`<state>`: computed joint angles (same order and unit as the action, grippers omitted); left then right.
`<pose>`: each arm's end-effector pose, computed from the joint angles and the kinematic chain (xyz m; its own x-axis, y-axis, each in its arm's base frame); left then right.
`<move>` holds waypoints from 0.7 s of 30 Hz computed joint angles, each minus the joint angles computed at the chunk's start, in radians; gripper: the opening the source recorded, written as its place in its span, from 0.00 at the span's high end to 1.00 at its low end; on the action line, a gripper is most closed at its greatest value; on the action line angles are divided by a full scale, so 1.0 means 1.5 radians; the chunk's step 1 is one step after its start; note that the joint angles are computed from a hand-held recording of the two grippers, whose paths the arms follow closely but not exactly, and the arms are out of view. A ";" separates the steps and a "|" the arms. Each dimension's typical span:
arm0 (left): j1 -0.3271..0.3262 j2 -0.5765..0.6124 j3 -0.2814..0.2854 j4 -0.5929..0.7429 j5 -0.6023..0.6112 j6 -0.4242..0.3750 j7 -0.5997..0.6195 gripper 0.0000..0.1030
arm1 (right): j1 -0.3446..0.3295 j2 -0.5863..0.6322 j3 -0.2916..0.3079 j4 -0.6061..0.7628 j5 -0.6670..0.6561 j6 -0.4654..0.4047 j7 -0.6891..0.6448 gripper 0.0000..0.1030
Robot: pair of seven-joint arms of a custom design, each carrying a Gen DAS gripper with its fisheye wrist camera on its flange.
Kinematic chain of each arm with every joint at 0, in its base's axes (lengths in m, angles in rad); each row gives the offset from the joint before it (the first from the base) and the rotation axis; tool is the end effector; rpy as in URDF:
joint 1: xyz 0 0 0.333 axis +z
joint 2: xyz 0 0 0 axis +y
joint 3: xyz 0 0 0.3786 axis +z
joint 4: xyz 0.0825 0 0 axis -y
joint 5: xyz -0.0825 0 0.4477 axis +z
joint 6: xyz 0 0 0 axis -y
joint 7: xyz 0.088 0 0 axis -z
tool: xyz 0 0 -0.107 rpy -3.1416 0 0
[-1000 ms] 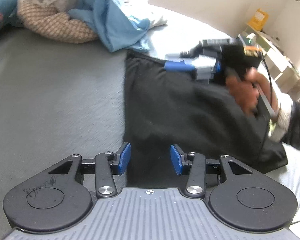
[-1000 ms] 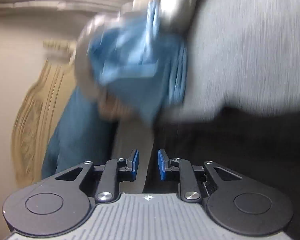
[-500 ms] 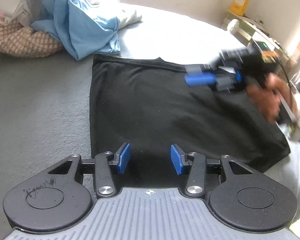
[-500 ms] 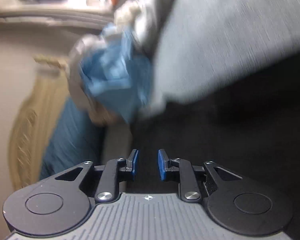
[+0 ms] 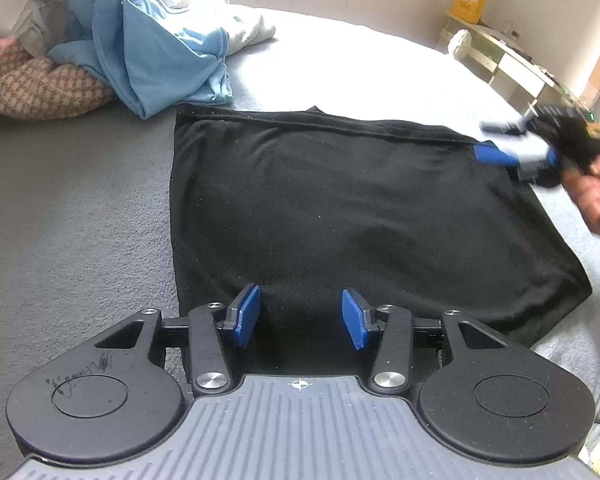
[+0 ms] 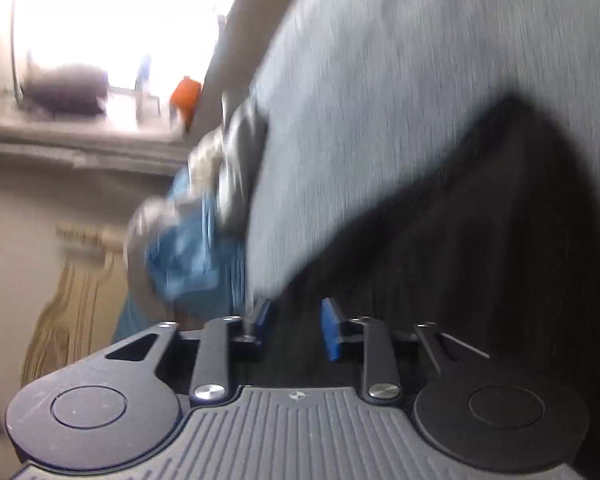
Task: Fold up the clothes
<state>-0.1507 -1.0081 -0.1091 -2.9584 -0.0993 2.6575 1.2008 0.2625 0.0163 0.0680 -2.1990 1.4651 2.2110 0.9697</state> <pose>0.2979 -0.0752 0.4900 0.1114 -0.9657 0.2346 -0.7608 -0.2348 -0.6051 0.5583 0.2264 0.4236 0.0341 -0.4344 -0.9001 -0.9889 0.1157 -0.0933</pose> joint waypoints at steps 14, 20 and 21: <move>-0.005 -0.026 0.028 -0.007 -0.011 -0.011 0.041 0.56 | -0.025 -0.105 -0.037 -0.080 0.015 0.284 -0.021 0.68; -0.132 -0.039 0.139 0.001 -0.102 -0.012 0.168 0.56 | 0.005 -0.107 -0.047 -0.083 -0.084 -0.084 -0.122 0.68; -0.159 -0.038 0.156 0.004 -0.121 -0.017 0.195 0.56 | 0.015 -0.105 -0.035 -0.083 -0.102 -0.103 -0.136 0.68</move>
